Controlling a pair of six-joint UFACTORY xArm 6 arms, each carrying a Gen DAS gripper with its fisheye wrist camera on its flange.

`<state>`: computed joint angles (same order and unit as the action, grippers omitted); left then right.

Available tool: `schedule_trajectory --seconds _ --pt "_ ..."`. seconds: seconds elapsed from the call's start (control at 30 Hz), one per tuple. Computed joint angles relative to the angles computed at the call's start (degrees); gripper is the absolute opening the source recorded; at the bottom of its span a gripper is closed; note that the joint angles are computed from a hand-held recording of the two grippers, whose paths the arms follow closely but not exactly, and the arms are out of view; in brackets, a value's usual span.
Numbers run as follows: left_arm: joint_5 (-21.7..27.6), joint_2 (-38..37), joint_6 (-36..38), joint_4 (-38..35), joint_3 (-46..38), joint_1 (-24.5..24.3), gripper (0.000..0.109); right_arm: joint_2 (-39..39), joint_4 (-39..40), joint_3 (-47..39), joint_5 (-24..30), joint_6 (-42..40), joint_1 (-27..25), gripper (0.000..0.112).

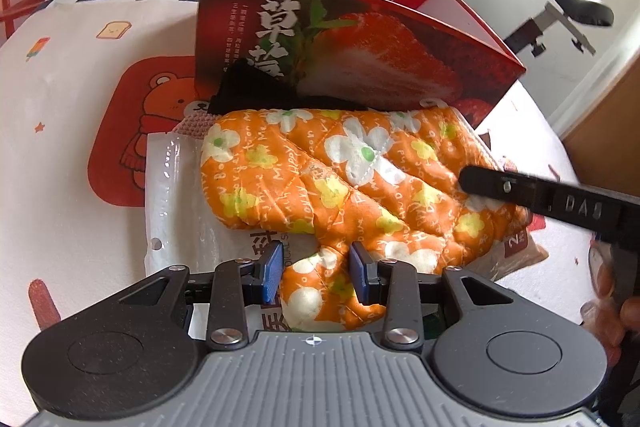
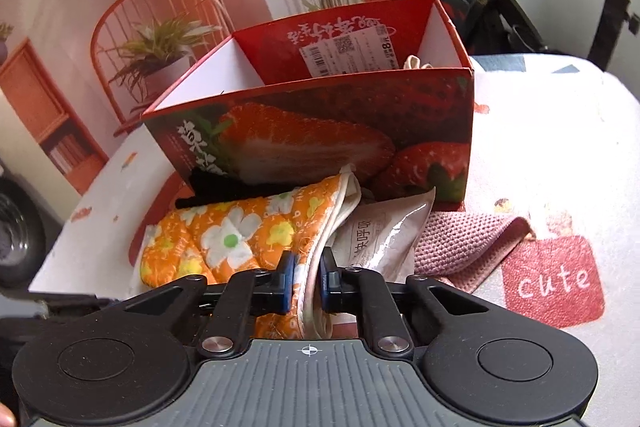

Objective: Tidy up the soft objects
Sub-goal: 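Lift the orange cushion with the left tool while the right tool grips its edge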

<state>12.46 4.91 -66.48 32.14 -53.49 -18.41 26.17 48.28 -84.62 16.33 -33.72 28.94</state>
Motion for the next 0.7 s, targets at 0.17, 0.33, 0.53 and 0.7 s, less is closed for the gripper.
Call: schedule_trajectory --seconds 0.17,0.33,0.53,0.7 --pt "-0.48 -1.67 -7.14 4.08 1.27 1.87 0.051 -0.18 -0.24 0.57 0.37 -0.56 -0.03 0.01" --pt "0.02 -2.6 -13.6 8.39 1.26 3.84 0.052 -0.13 -1.68 0.91 -0.17 -0.77 0.27 0.01" --pt "-0.32 -2.44 -18.75 10.37 0.35 6.79 0.052 -0.13 -2.26 0.99 -0.32 -0.86 0.16 0.009" --pt "-3.56 0.91 -9.18 1.11 -1.87 7.76 0.052 -0.08 -2.84 1.04 -0.39 -0.63 0.18 0.009"
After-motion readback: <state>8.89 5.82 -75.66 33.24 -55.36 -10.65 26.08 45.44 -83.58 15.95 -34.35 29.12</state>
